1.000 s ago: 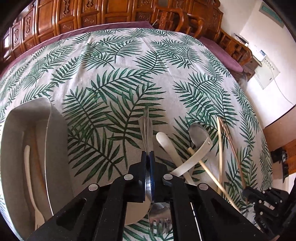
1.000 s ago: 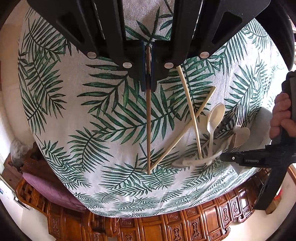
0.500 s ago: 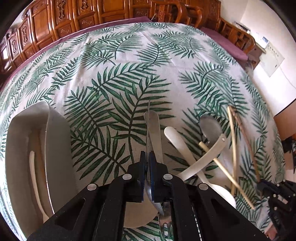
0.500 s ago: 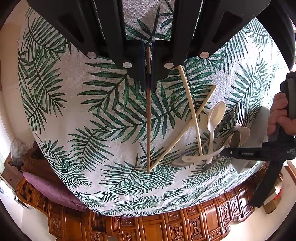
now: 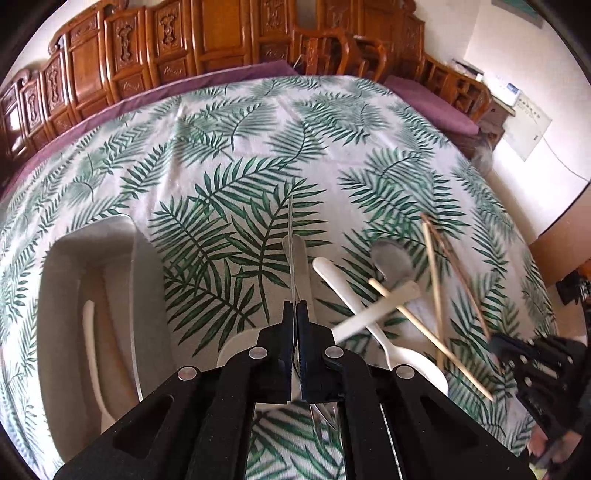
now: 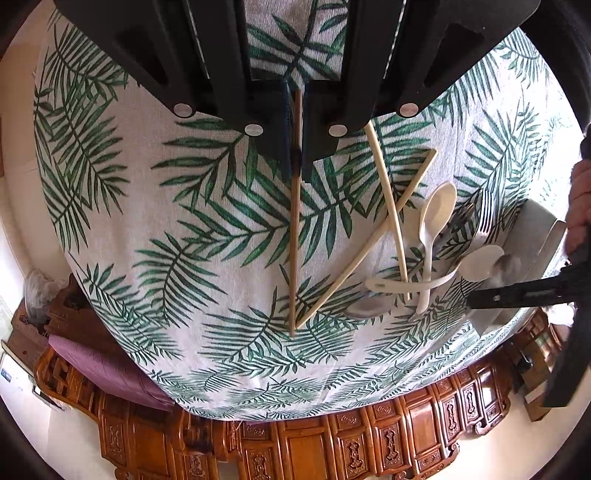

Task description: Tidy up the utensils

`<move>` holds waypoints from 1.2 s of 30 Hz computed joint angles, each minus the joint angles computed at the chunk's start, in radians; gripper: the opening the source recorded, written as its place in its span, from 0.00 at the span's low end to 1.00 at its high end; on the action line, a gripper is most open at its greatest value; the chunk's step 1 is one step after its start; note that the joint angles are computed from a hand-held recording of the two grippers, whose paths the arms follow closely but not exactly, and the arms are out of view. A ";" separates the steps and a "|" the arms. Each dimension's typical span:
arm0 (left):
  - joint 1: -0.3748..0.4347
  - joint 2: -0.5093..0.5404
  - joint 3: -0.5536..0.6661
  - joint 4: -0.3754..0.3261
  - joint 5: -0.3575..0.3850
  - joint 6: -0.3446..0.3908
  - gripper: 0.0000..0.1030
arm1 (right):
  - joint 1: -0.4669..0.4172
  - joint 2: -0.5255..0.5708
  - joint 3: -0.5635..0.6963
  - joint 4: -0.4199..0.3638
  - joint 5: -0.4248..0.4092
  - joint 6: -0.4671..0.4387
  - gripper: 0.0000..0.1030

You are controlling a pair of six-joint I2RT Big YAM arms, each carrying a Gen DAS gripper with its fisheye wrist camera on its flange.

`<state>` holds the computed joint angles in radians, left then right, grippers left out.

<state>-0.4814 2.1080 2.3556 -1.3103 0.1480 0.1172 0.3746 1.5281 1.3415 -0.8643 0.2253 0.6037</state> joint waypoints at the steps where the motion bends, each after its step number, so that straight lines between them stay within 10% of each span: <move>1: 0.001 -0.010 -0.011 0.005 0.004 0.005 0.02 | 0.000 0.005 0.004 0.001 0.007 -0.005 0.09; 9: 0.014 -0.109 -0.131 0.061 0.046 0.034 0.02 | 0.031 0.040 0.044 -0.029 0.078 -0.060 0.19; 13: 0.022 -0.143 -0.170 0.076 0.054 0.044 0.02 | 0.032 0.038 0.041 -0.032 0.099 -0.057 0.06; 36: 0.161 -0.203 -0.231 0.088 0.022 0.072 0.02 | 0.061 -0.038 0.074 0.004 0.105 -0.020 0.05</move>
<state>-0.3208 1.9053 2.1250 -1.2219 0.1698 0.1893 0.4359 1.4896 1.4153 -0.8607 0.3301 0.5839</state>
